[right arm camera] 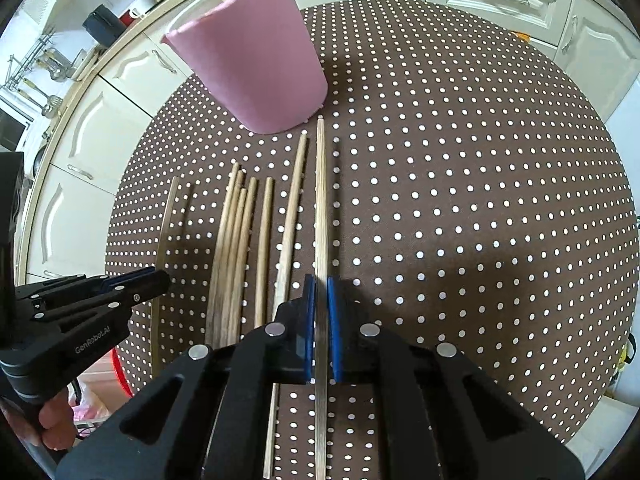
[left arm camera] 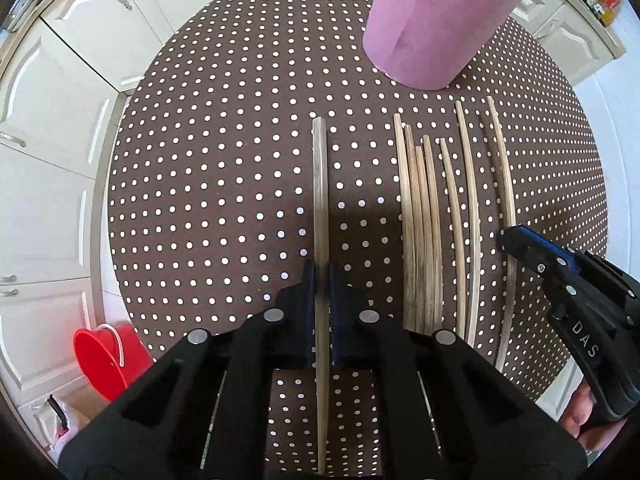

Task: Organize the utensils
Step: 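Close the right gripper on a chopstick while the left gripper grasps another, then lift both chopsticks and bring them over the pink cup's rim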

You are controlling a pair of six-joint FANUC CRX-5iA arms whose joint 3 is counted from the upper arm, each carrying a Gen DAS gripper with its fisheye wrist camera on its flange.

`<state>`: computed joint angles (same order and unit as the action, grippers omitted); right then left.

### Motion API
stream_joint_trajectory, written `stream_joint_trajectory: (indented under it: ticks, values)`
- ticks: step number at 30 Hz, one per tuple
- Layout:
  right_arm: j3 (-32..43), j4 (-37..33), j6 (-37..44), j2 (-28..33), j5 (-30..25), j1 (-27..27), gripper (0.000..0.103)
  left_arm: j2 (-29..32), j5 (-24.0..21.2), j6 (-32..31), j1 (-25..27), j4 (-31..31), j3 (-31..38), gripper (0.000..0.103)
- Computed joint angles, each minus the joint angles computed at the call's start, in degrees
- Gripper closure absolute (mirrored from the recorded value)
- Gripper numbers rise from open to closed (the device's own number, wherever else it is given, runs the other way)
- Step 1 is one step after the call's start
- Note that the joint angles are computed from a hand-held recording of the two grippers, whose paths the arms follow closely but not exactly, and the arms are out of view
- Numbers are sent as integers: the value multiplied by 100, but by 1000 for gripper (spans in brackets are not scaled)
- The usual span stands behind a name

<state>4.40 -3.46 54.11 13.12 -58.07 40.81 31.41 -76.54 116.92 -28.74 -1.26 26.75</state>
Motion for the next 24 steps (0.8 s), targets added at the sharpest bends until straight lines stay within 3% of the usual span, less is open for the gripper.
stream_joint_trajectory:
  ticks: [14,24]
  values:
    - [-297,597,-611,-552,587,103,98,-608,357,87,48,-206,-296,96]
    - [-468,1034,-920,-807,1105,146,98,-772,502,313,-67,-547,-40,97]
